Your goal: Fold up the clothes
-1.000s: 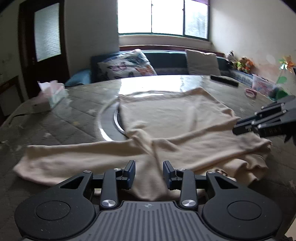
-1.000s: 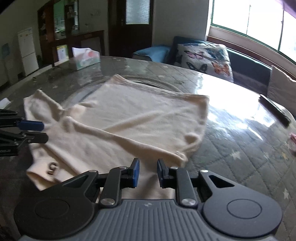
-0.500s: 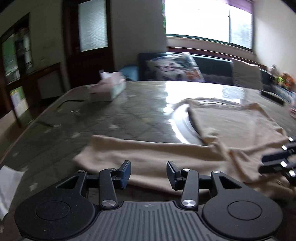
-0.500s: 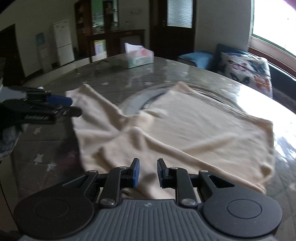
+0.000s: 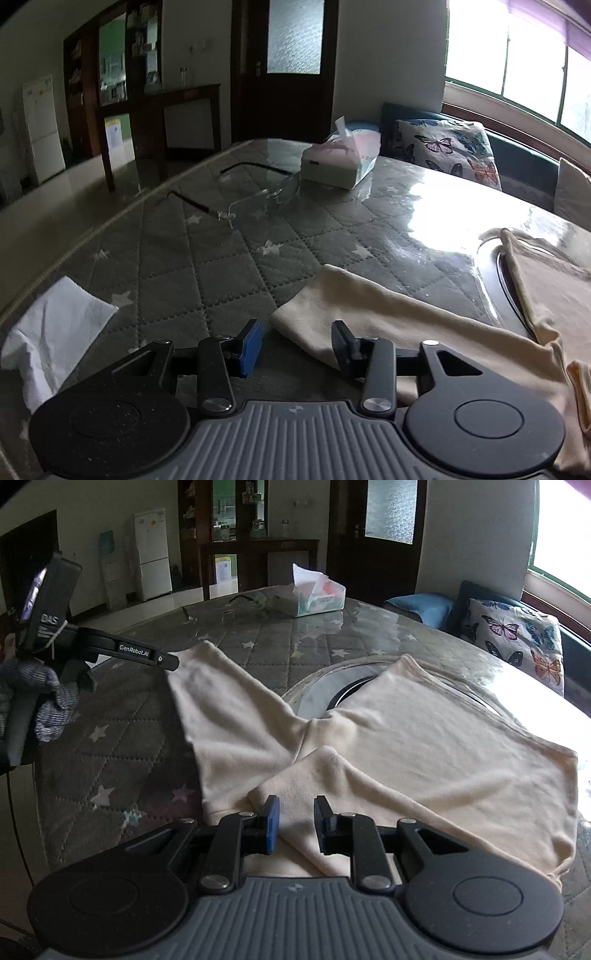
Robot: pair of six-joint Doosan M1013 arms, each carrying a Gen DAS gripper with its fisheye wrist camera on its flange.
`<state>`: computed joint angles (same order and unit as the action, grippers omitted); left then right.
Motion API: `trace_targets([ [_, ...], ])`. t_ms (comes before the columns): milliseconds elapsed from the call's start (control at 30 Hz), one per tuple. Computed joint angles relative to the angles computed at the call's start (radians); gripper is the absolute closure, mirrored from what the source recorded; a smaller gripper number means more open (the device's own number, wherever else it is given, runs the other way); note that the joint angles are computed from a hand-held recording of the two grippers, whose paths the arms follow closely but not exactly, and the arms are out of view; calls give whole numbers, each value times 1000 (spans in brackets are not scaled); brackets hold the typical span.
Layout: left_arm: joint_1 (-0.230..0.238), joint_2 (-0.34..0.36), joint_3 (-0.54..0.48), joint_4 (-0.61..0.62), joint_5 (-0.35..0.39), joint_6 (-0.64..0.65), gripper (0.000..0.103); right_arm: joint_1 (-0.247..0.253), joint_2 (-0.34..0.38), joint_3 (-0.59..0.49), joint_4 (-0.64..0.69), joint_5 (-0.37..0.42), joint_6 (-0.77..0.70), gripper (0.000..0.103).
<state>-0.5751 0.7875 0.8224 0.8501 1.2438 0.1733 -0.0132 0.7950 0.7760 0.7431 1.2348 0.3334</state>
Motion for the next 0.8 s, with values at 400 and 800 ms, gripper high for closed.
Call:
trace_targets([
  [400, -5, -18, 12, 13, -63, -72, 97, -23, -10, 3, 35, -10, 18, 83],
  [800, -66, 91, -260, -56, -345, 299, 97, -70, 7, -40, 46, -51, 147, 83],
])
